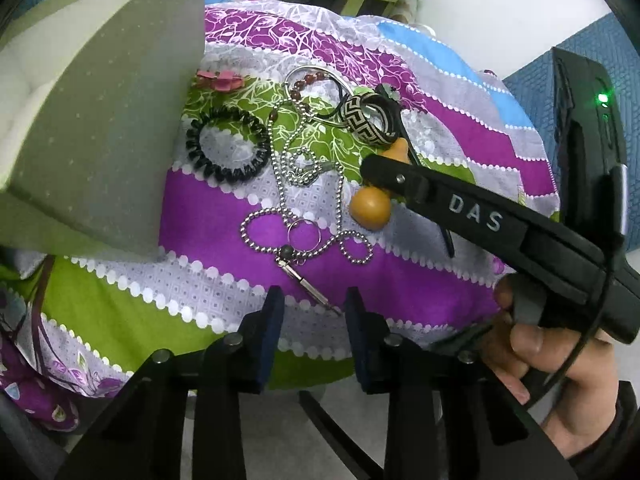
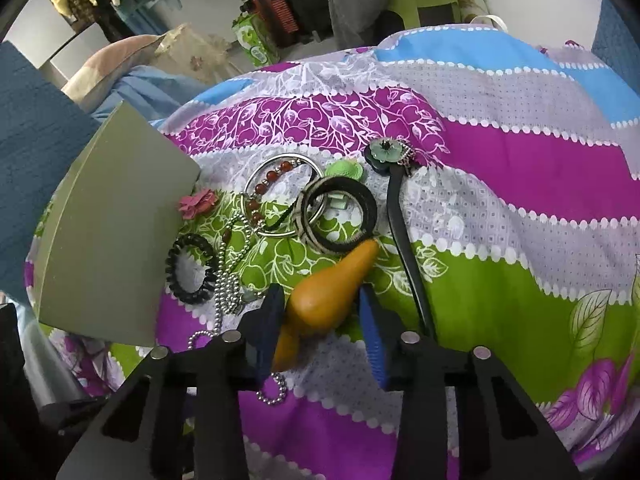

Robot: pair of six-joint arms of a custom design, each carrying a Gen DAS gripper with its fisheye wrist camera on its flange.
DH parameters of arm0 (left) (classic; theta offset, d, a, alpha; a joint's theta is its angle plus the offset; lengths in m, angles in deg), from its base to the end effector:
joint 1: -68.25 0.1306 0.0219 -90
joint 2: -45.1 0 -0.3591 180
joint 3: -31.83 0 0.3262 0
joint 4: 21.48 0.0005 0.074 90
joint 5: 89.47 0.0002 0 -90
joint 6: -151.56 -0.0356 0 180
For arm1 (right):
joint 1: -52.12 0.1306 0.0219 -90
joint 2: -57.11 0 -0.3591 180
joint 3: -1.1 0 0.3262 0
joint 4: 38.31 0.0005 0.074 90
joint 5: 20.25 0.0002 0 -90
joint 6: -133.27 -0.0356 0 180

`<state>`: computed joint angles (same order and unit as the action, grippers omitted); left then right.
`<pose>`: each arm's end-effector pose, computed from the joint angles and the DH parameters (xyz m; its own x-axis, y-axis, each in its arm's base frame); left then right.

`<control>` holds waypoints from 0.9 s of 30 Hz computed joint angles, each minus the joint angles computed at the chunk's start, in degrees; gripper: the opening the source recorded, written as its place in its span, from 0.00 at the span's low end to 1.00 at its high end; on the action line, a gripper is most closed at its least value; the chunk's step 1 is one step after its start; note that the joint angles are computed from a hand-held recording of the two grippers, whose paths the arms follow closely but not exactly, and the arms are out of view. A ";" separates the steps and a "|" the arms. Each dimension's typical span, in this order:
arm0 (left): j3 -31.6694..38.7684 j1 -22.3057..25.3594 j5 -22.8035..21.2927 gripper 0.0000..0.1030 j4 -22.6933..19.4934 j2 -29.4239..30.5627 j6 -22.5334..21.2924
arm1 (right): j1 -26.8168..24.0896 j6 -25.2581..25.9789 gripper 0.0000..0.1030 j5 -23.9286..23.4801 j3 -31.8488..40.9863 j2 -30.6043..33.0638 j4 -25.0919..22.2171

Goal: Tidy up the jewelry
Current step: 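Grasp the orange gourd charm with the right tool while the left tool grasps the small silver pendant, then carry both items over the white box and open both tools to drop them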

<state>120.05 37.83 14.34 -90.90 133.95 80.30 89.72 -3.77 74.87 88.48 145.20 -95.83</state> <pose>0.3212 -0.1990 0.3839 -0.9482 0.1949 -0.2510 0.2717 0.9069 -0.3221 0.3141 0.2372 0.3923 -0.8765 0.2450 -0.4143 0.1042 0.9369 0.3336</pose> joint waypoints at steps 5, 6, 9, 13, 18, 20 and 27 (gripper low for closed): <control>0.03 -0.75 -1.65 0.29 -0.31 0.38 0.08 | 0.73 0.08 0.30 0.63 -0.22 -1.39 -1.33; 0.02 -0.89 -1.92 0.29 -0.08 0.45 0.11 | 0.82 -0.22 0.30 0.45 -0.65 -2.04 -1.33; -0.05 -1.42 -3.67 0.29 0.80 0.52 0.42 | 1.65 -1.14 0.30 1.00 -1.76 -3.85 -2.42; 0.55 -2.55 -6.54 0.18 1.15 1.30 0.72 | 2.65 -1.81 0.30 1.88 -2.15 -4.98 -4.09; -0.80 -3.48 -9.20 0.03 3.26 0.62 -0.61 | 3.37 -3.16 0.30 1.11 -3.01 -5.89 -4.65; -1.41 -3.24 -9.06 0.03 3.84 0.16 -1.52 | 3.86 -3.62 0.30 1.35 -2.98 -5.95 -5.12; -1.69 -2.13 -8.15 0.02 3.64 -2.22 -3.62 | 5.83 -5.68 0.30 3.20 -1.87 -6.04 -7.02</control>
